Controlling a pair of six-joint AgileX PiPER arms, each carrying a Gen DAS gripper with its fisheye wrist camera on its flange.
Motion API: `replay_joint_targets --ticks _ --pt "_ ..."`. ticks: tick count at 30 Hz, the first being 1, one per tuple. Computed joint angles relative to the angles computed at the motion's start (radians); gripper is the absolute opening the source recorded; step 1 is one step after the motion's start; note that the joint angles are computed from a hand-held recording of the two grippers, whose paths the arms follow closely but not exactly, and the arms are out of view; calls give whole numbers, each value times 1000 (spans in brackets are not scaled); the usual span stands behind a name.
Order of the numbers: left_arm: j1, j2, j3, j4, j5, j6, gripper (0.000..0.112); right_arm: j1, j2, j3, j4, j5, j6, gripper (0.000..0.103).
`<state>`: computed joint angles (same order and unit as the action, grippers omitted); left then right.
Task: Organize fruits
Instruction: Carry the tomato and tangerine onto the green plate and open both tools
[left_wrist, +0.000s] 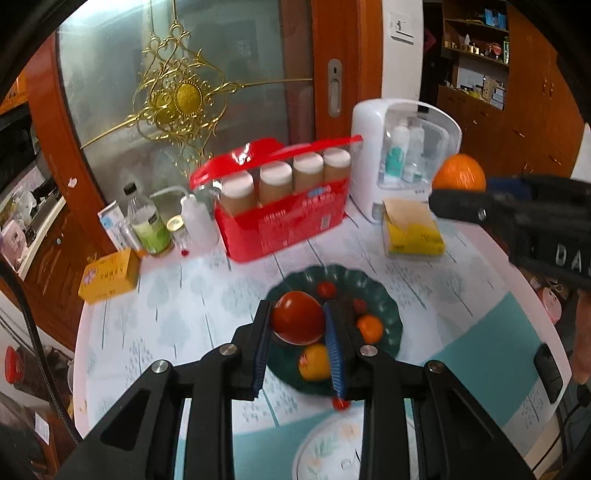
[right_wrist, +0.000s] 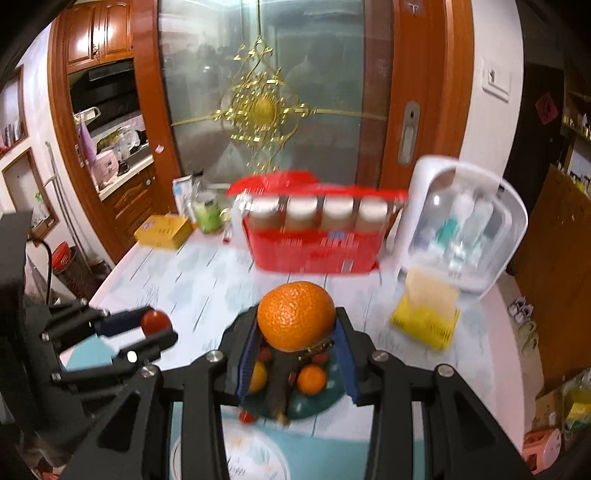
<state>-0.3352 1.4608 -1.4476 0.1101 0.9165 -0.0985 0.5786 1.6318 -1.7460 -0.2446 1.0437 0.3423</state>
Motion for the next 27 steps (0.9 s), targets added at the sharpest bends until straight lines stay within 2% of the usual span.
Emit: replay_joint_targets --ticks 5,8,17,27 --pt "51 145 -139 -74 14 68 26 -71 197 -266 78 91 -68 39" --pt "66 225 -160 -117 -7 99 26 -96 282 -318 112 94 -78 39" --pt "58 377 -28 -136 -189 39 26 -158 485 -257 295 -3 -163 39" --pt "34 515 -16 -139 -243 -63 27 -195 662 -240 448 -67 -352 39"
